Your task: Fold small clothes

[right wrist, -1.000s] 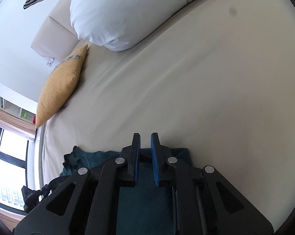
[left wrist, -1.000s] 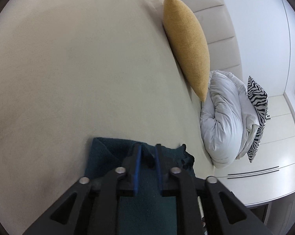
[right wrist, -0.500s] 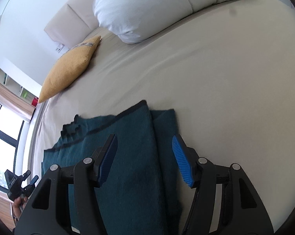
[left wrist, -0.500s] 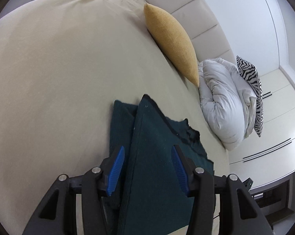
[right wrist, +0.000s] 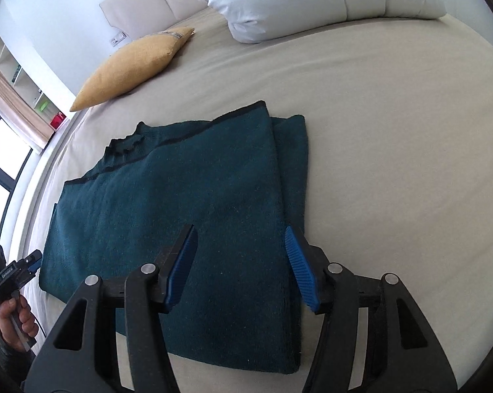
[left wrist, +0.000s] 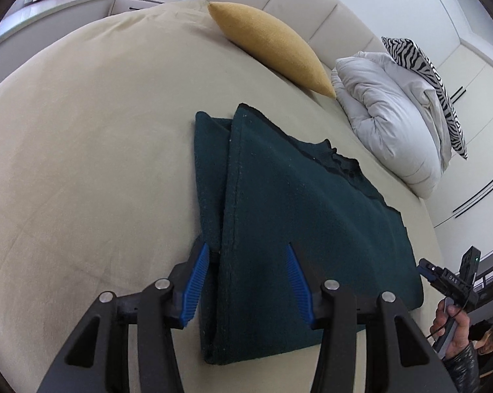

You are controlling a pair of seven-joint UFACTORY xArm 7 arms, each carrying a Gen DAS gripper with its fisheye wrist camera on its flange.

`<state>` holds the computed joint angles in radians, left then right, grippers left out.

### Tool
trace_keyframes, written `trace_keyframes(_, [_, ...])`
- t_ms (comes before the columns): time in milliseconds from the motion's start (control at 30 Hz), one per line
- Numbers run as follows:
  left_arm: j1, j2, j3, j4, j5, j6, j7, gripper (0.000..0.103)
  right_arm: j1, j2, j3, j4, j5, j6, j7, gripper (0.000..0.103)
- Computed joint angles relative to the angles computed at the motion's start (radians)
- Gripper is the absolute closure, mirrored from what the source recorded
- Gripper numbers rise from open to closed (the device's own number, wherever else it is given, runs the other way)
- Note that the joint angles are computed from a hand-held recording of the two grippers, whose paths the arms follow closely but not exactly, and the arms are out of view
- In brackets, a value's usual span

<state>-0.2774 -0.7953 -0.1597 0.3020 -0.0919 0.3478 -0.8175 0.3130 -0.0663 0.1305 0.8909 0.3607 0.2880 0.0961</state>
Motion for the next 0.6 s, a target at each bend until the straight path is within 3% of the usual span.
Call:
trace_keyframes(100, [0.001,0.0,-0.027,0.005,0.017,0.022,-0.008,0.057,-0.005,-0.002,0.003,-0.006,-0.037,0.005,0.01,0.057])
trace_keyframes(200, [-0.005,0.011,-0.036,0.005,0.023,0.034,-0.014,0.072,-0.012,0.007,0.004,0.003,-0.084,0.023,0.032,0.07])
trace_keyframes(267, [-0.008,0.01,-0.035,-0.001,0.024,0.033,-0.02,0.088,-0.018,0.006,0.005,0.002,-0.118,0.027,0.057,0.074])
trace_keyframes(433, [-0.014,-0.01,-0.042,-0.013,0.033,0.041,-0.03,0.095,-0.041,0.007,0.016,0.012,-0.3,0.053,0.199,0.097])
trace_keyframes(600, [-0.03,-0.045,-0.044,-0.042,0.031,0.03,-0.051,0.096,-0.049,0.002,0.018,0.018,-0.39,0.051,0.277,0.099])
